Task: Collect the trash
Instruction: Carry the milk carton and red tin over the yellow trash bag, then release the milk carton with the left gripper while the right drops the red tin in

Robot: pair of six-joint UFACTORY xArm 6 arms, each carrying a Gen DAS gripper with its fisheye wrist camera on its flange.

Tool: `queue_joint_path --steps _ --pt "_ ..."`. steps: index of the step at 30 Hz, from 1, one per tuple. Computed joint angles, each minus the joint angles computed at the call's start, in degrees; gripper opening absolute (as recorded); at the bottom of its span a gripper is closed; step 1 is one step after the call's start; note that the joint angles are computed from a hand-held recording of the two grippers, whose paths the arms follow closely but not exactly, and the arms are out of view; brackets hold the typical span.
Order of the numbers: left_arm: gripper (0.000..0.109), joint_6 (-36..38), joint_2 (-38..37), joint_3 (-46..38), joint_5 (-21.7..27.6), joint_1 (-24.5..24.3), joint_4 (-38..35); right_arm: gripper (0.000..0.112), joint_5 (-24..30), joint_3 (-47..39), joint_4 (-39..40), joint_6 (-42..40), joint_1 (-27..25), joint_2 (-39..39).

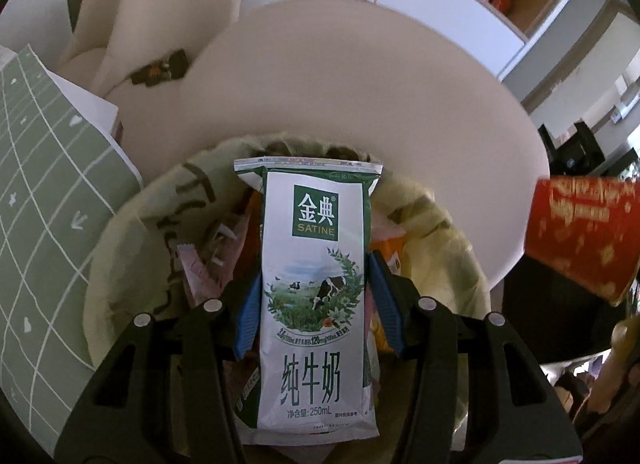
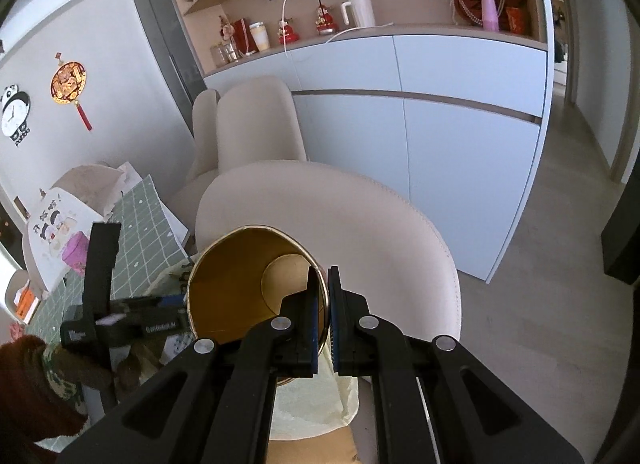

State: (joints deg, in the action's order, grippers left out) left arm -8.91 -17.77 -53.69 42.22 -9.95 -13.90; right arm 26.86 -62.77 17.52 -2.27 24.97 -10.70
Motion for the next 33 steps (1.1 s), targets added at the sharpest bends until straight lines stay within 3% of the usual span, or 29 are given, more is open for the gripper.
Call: queue_joint_path --steps 3,6,10,12,16,19,22,28,31,33 --pt "0.048 2.7 -0.2 0.3 0.4 -0.3 -1.3 0.007 0.0 -1.2 0.3 -0.1 0.3 1.2" --pt "0.049 6.3 -1.6 1.0 1.2 0.8 -7.0 0.007 -0.1 -2.1 1.6 -1.1 0.9 2.1" --pt "0.063 6.7 -6.1 3.4 1.5 3.4 -11.1 0.007 0.2 -4.1 4.7 -3.8 1.9 4.0" --pt "0.074 5.4 -10.8 5.8 0.4 4.1 -10.2 0.007 0.4 -5.6 7.3 -6.2 2.9 5.7" --pt "0.084 1.3 -19.9 9.0 -0.6 5.7 -5.9 0.007 0.3 -8.7 11.7 -10.5 5.4 9.3" --pt "0.084 -3.9 -26.3 10.5 1.2 8.1 -0.6 0.007 1.2 -12.0 14.7 -13.6 8.0 13.0" --pt "0.085 -8.9 -32.2 11.2 4.3 11.4 4.6 0.007 1.6 -13.8 12.5 -13.3 10.3 15.5" --pt "0.085 -5.4 -42.1 12.1 15.0 24.2 2.4 0.007 8.3 -19.0 2.0 -7.0 13.7 22.2" --pt "0.085 0.3 -46.4 13.4 20.2 33.1 -1.6 0.007 9.4 -19.6 -1.5 -3.9 14.4 23.4" --pt "0.085 7.1 -49.1 14.0 25.0 42.1 -7.0 0.007 9.9 -19.8 -4.5 -0.8 14.9 23.6"
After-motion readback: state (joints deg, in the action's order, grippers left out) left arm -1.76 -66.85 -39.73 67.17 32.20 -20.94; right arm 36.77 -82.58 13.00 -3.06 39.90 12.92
